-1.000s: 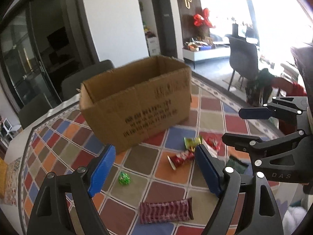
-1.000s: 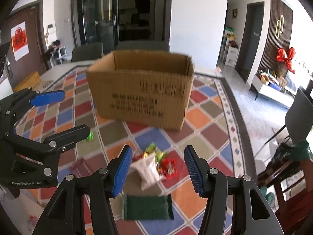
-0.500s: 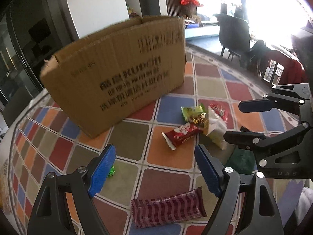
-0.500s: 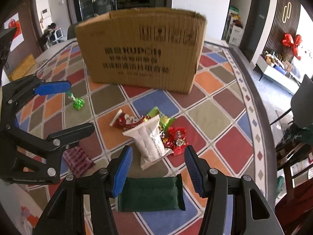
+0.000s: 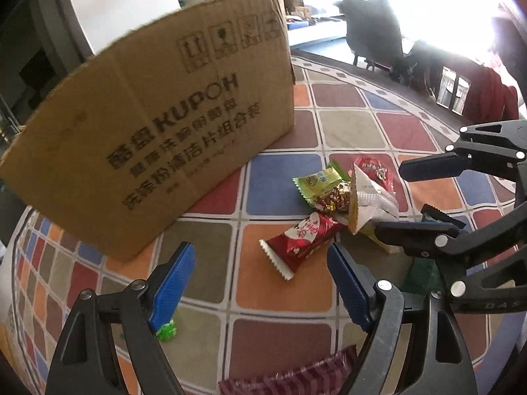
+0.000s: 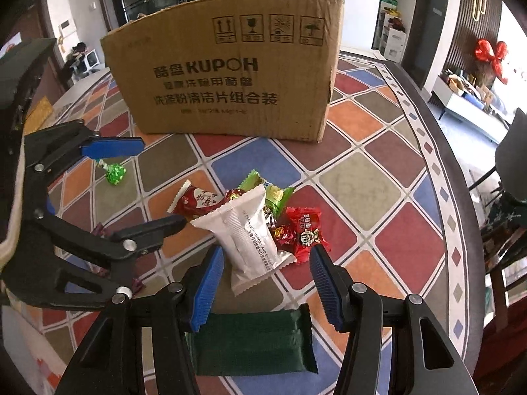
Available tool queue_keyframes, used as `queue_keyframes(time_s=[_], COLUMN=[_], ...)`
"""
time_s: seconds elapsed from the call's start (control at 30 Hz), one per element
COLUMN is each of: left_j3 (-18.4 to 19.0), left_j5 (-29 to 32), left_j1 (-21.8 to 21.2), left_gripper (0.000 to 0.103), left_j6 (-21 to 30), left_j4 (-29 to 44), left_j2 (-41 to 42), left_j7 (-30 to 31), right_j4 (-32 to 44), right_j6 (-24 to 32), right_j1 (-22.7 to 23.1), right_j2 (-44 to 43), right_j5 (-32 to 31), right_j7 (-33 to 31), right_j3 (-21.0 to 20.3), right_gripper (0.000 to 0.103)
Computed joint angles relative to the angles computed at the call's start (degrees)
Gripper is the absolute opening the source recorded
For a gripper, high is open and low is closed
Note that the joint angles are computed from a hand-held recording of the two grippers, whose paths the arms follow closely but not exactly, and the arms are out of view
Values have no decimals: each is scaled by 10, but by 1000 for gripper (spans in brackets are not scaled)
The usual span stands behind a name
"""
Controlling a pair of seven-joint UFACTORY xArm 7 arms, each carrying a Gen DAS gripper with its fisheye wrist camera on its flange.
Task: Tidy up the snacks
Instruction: 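Grasp the small red candy with the left tool while the right tool grasps the white sachet, then lift the red candy and white sachet and carry both over the cardboard box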
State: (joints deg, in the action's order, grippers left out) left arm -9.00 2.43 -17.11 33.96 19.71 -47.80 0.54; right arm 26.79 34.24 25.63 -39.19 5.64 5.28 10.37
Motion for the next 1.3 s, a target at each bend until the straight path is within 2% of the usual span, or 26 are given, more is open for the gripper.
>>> queue_keyframes(time_s=[0.1, 0.3, 0.4, 0.47, 0.5, 0.57, 0.9, 1.3], left_j3=[3, 2, 5, 7, 11, 11, 2, 6], left_j5=[-3, -6, -11, -19, -26, -33, -44, -46], left_j1=[-4, -5, -10, -14, -17, -17, -5, -6], left_gripper=[82, 73, 61, 44, 39, 25, 22, 21], left_j6=[-12, -23, -21, -21, -15, -11, 15, 51], left_j4=[5, 19, 24, 28, 30, 31, 12, -4], left_j2=[22, 54, 63, 71, 74, 76, 13, -72], left_j7=[4, 3, 6, 4, 3, -4, -62, -98], right_j4=[0, 4, 4, 4, 5, 3, 0, 3], right_j6=[-5, -9, -10, -10, -10, -12, -10, -7], right_j1=[-3, -1, 2, 5, 7, 6, 8, 14], right_j2=[3, 17, 22, 25, 26, 26, 15, -14], right_j5=[-2, 8, 18, 26, 30, 33, 42, 45], right_j7=[1, -6, -14, -19, -22, -23, -23, -16], right_j3=[-1, -13, -19, -23, -25, -23, -21, -17], right_gripper=[55, 46, 44, 39, 36, 36, 33, 33])
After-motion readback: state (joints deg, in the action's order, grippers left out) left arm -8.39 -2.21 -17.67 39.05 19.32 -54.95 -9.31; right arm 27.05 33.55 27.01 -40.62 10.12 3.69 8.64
